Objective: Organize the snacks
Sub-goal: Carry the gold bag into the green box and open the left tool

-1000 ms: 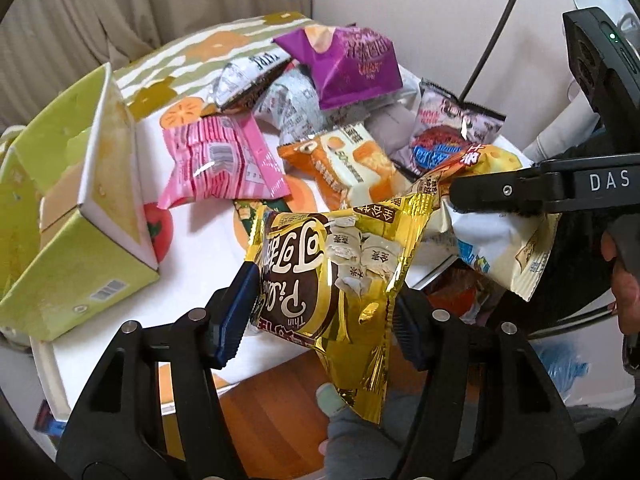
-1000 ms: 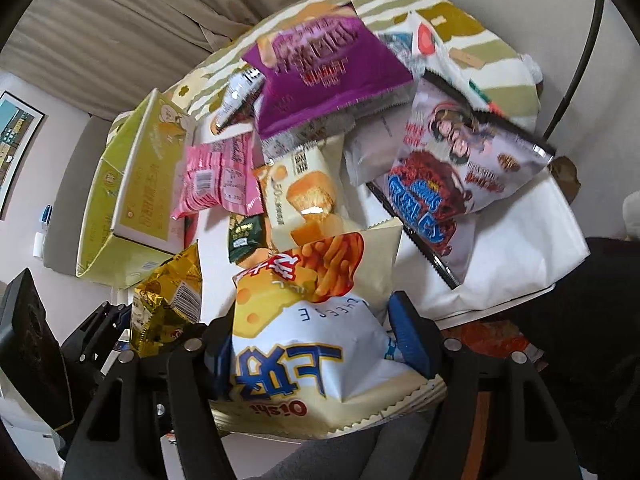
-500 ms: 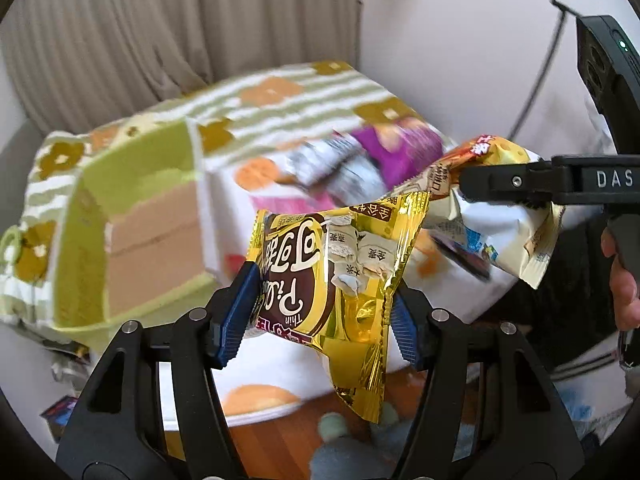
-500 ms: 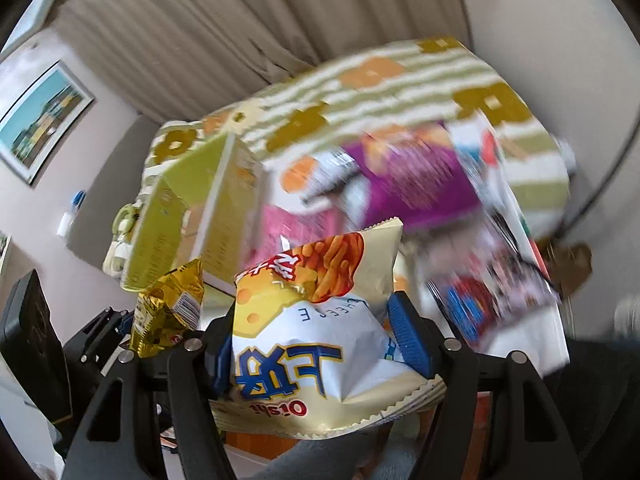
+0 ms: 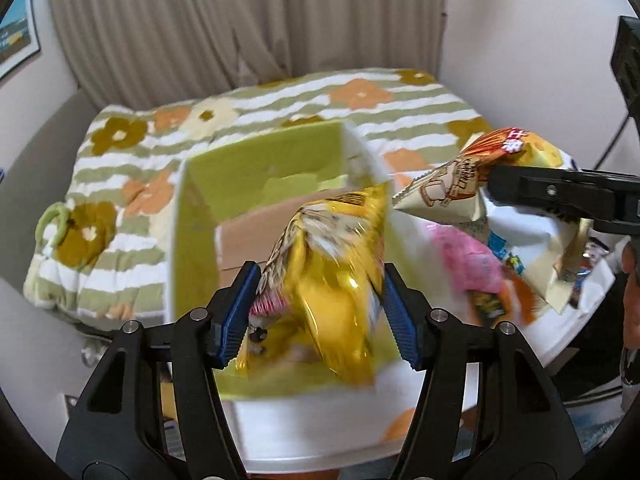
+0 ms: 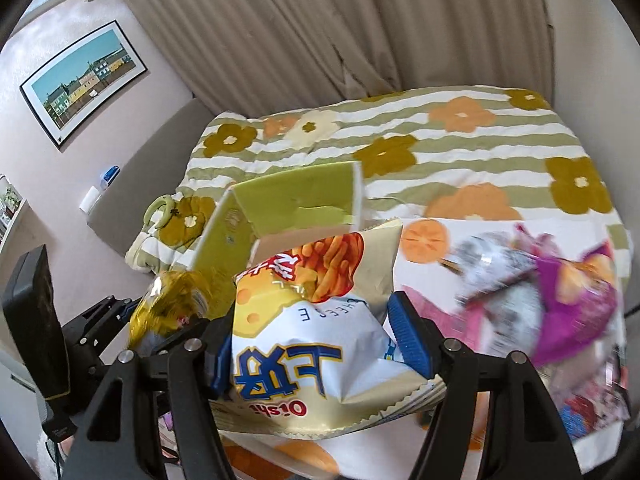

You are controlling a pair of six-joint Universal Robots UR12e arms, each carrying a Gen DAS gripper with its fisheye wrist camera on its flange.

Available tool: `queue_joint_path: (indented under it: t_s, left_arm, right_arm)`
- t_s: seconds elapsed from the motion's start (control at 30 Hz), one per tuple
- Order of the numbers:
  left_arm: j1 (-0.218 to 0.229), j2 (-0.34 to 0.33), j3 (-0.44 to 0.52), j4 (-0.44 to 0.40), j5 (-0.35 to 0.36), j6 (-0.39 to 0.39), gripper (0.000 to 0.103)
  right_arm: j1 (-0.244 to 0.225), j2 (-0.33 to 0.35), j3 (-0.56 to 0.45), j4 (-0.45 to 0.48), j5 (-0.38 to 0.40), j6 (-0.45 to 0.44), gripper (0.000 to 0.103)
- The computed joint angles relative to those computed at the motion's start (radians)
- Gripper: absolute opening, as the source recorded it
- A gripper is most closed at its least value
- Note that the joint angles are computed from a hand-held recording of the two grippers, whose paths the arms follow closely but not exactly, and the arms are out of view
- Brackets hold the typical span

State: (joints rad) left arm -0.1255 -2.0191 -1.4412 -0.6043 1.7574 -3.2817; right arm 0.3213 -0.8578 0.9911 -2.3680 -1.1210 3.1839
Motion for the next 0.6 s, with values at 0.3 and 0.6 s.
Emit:
queue_joint_path:
  t_s: [0.3, 0.6]
  left_arm:
    - [0.073, -0.051, 0.028, -0.088, -0.094, 0.037, 0.056]
    - [0.087, -0.061, 0.017, -0.107, -0.121, 0.019, 0.097]
  right_arm:
    - [0.057, 0.110, -0.169, 0.098, -0.100, 0.008, 0.064]
    - [0.074, 0.167, -0.257, 0.205, -0.150, -0.052, 0.064]
